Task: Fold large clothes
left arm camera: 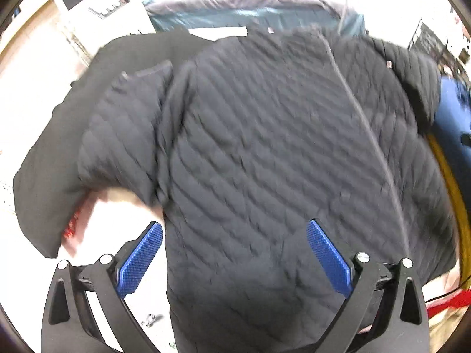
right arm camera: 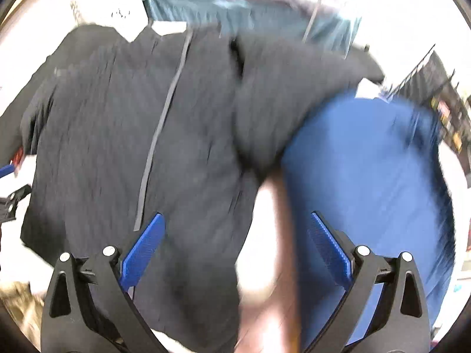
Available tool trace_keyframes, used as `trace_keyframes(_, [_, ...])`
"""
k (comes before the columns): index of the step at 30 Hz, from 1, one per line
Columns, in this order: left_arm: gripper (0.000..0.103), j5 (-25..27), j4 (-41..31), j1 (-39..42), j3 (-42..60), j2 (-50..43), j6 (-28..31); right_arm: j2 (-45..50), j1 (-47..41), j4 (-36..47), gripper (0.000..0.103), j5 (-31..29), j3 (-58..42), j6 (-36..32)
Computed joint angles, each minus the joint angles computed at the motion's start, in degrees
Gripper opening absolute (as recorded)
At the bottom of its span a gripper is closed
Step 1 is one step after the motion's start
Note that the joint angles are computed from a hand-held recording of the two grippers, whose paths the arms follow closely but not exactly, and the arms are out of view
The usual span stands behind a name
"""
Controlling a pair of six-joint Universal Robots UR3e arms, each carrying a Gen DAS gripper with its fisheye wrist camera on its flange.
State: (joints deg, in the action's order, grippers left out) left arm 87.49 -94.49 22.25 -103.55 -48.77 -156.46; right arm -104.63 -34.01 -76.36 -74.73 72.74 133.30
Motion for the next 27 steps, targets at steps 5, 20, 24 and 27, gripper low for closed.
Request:
trace_keyframes(5, [0.096,0.47,0.13,-3.71,4.34,-4.28,-6.62,15.2,13.24,-17.17,0.096,-5.33,-9.05,17.28])
trace_keyframes(20, [0.096,-2.31,-17.3,20.24,2.52,10.33,10.66,38.68,27.88,-42.77,0.047,-32.2,-9.22,20.69])
trace_keyframes(24, [0.096,-2.07,-14.64,17.4,2.63,7.03,7.16,36.15,21.08,-36.72,0.015,-21.73,-12.43,24.65])
trace_keyframes(27, [0.096,-1.35,-9.17,9.11,3.21,2.0,1.04,31.29,12.42,-29.49,0.011,-7.81,-13.45,29.46])
